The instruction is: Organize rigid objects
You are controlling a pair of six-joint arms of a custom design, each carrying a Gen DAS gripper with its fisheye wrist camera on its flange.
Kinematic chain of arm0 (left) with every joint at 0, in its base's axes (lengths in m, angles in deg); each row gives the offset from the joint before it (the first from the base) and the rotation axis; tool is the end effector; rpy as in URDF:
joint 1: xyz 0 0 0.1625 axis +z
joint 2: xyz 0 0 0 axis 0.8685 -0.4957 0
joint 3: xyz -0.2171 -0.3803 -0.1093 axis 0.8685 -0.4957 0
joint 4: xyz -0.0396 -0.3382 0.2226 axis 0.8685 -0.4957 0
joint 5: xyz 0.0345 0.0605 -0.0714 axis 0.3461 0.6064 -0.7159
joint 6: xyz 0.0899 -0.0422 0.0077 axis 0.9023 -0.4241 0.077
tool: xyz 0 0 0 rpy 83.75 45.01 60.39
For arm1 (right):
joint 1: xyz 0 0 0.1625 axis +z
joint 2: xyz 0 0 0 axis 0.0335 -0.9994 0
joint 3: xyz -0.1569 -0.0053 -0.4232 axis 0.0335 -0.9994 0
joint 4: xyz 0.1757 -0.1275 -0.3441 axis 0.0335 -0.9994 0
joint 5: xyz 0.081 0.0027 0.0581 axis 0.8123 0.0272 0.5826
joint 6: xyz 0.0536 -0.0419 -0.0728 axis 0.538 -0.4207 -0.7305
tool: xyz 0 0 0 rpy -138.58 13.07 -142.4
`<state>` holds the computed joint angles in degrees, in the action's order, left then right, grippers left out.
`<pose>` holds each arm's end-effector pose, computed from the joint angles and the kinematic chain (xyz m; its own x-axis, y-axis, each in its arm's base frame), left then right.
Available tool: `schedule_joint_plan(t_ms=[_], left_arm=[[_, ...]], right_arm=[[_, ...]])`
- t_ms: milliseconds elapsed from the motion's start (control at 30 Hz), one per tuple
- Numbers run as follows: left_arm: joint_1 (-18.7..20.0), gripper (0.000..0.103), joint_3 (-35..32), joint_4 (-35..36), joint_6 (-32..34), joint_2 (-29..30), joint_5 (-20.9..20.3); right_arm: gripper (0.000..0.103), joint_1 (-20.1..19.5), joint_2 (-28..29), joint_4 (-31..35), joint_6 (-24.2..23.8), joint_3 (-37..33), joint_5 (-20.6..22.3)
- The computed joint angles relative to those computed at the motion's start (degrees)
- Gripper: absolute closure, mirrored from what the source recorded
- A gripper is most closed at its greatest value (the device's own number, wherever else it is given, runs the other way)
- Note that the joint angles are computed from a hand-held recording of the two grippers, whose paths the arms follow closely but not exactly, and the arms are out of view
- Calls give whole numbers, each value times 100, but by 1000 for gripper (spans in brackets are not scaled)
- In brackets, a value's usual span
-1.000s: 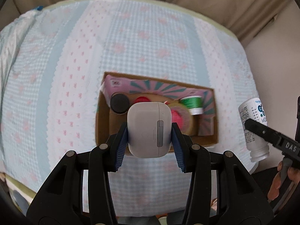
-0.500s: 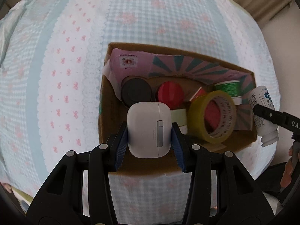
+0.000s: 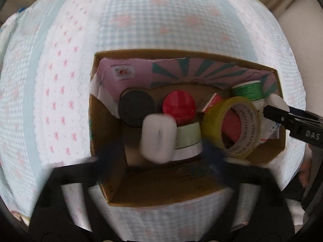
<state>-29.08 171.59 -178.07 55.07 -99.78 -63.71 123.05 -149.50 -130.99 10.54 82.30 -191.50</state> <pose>-0.2441 -0.3433 0.2549 -0.7138 0.4763 -0.5134 0.4277 0.8770 0.2190 0.2899 -0.2875 0.2102 -0.7415 0.3960 0.5417 0.2162 0.9052 -0.3658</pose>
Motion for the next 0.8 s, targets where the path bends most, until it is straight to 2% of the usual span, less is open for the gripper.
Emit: schedule_joint_plan(t_ms=[33, 67, 100, 133, 367, 800], left_arm=[[-25, 0, 27, -67, 38, -32, -27], [-49, 0, 56, -119, 44, -64, -37], [-70, 0, 77, -123, 30, -84, -37], [-84, 0, 97, -128, 28, -106, -45], [-200, 0, 125, 1, -93, -319, -96], [-872, 0, -144, 451, -495, -776, -112]], right_arm=[[19, 40, -6, -42, -21, 29, -86], [2, 30, -64, -323, -169, 119, 24], [0, -62, -124, -526, -296, 199, 296], [0, -90, -130, -546, -274, 219, 397], [0, 265, -191, -367, 152, 257, 224], [0, 1084, -257, 440, 920, -157, -53]])
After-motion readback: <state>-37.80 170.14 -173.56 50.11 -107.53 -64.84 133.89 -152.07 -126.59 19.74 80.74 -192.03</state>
